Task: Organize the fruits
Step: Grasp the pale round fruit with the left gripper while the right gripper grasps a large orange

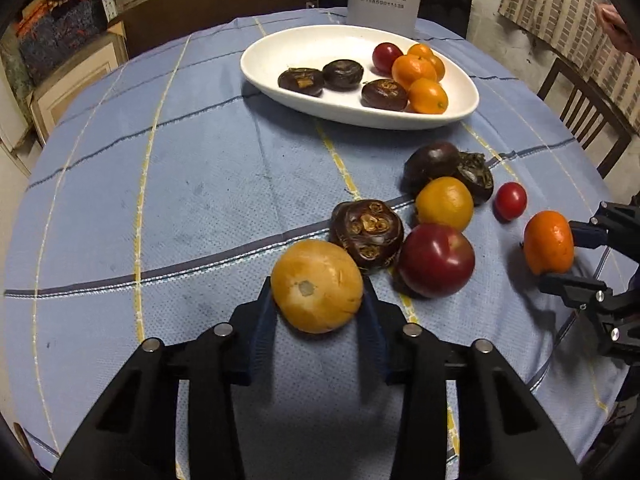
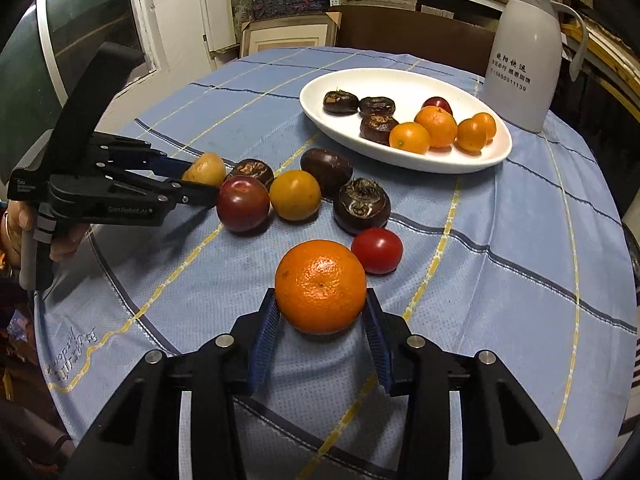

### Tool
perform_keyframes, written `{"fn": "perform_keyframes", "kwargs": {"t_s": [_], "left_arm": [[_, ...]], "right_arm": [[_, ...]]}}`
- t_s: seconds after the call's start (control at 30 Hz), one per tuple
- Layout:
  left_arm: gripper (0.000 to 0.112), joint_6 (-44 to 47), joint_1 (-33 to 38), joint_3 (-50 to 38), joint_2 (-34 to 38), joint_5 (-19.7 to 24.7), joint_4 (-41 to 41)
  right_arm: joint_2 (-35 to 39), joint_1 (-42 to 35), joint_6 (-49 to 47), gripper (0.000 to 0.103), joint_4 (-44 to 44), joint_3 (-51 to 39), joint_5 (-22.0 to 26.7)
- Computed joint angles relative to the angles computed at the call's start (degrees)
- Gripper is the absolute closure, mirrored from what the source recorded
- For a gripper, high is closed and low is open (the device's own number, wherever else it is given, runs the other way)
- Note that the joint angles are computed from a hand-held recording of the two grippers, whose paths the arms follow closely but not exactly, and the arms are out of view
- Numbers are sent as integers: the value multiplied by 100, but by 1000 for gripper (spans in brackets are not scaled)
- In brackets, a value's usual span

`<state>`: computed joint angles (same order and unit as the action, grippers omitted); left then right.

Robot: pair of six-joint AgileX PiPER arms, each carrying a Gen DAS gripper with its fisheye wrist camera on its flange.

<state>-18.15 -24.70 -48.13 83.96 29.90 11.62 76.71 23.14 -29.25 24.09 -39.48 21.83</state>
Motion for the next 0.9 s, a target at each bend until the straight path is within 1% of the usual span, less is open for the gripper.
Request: {"fn": "perform_keyframes", "kwargs": {"t_s": [0.1,0.27,0.33,0.4,0.47,0.6,0.67,0.73,0.77,0.8,0.83,0.9], "left_arm": [[73,-272,-230,91,-175,-11,306],[73,-443,-538,229,-684,233,305],[73,-787,-874,394,-1044,408,533],[73,-959,-1178,546,-1361,559,548],[73,-1446,-1671,737,-1638,753,797],[73,-2046,-2275,1010,-1933,921,931],[73,-2258,-2467,1103,-2009,950,977],[73,-2528,-2662,1171,-2032,992,1083],[73,-2567,-2713,1189,-2039,1011,1065],[73,-2638,-2773,1217,-2062,1026,1094],[73,-2716,-2829,1209,-2072,1065,1137],[73,-2694,-2786,1140,-2058,1098,1140]], "right_arm": [[-101,-60,-86,60,115,101,21],[-476,-147,-225,60,328,363,221],[-793,-108,-290,60,387,566,320],[-1177,-74,-489,60,623,796,523],[-1455,8,-514,60,691,963,683],[-1988,587,58,61,359,1342,783],[-2170,881,437,60,194,1461,784],[-2292,1049,494,60,260,1557,843],[-2354,1203,705,61,143,1616,815],[-2403,1429,1106,61,-165,1649,764],[-2453,1520,1279,61,-307,1670,745],[-2546,1404,1148,61,-206,1677,786]]}}
